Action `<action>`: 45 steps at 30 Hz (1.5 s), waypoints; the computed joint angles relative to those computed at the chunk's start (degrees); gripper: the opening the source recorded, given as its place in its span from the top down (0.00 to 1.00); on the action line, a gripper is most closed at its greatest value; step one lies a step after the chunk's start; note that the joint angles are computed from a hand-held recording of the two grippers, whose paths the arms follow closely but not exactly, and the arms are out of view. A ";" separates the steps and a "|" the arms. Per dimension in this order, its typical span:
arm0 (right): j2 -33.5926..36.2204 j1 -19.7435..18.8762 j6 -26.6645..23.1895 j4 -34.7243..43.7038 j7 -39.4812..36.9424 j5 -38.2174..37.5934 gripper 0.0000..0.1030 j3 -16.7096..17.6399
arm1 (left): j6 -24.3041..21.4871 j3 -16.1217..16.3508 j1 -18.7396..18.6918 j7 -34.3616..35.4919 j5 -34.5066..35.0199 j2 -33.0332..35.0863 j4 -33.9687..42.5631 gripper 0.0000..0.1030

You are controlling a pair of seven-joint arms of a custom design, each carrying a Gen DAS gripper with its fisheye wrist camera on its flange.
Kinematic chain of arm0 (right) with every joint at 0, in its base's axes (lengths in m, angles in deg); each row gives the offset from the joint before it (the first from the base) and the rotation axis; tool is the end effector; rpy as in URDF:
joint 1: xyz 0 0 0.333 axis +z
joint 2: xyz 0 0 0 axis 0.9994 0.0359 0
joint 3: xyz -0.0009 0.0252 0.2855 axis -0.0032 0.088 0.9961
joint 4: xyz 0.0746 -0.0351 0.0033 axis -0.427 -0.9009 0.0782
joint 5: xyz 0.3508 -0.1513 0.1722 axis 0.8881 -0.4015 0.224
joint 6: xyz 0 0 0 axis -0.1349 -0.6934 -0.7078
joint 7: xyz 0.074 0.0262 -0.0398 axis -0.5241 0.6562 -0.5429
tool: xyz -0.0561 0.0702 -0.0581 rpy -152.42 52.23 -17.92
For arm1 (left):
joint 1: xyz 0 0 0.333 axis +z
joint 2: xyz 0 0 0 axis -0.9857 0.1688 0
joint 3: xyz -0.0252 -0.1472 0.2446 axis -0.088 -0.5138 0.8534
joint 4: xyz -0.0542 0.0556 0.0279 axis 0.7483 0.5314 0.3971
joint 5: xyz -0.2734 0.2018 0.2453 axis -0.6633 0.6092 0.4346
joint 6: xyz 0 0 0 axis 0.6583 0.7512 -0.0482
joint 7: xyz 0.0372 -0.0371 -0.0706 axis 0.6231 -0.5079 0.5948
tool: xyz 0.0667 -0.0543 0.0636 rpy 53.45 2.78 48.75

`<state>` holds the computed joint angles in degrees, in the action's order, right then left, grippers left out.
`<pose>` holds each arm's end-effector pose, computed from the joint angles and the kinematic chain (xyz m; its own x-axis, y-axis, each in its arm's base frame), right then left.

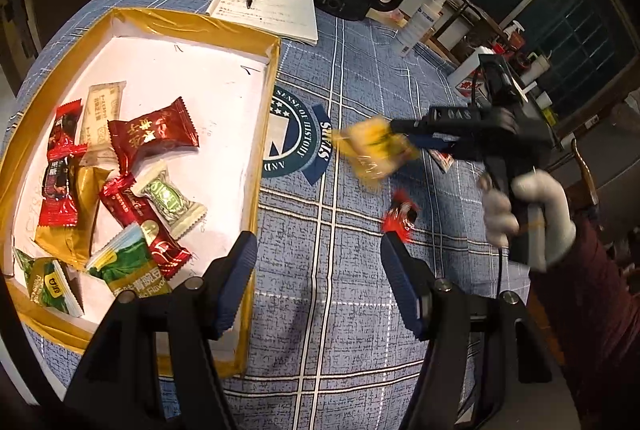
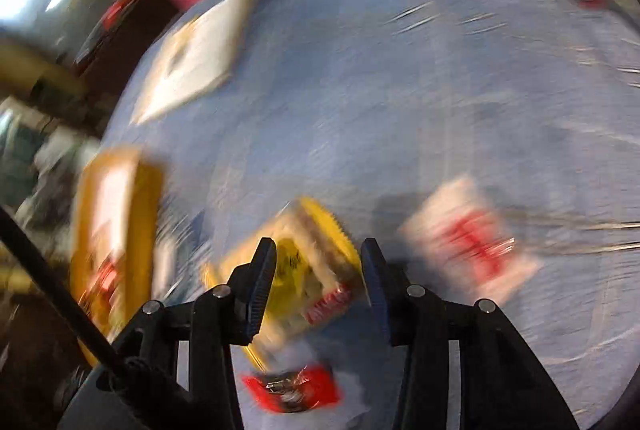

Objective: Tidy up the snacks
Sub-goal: 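Grasp the yellow cracker packet with the left gripper while the right gripper grasps the last red candy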

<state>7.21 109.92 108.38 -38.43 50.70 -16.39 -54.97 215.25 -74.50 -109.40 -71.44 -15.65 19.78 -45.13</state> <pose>0.5300 0.3022 0.4131 0.1853 -0.8504 -0.4924 -0.9685 -0.0732 -0.2380 0.3196 -0.4645 0.4719 -0.0037 -0.9108 0.4127 -0.8742 -0.1975 -0.4436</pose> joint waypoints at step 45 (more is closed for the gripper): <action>-29.44 9.23 9.92 -33.54 12.57 -7.24 0.78 -3.05 | -19.01 5.94 -6.11 42.31 -7.07 33.14 37.87 0.30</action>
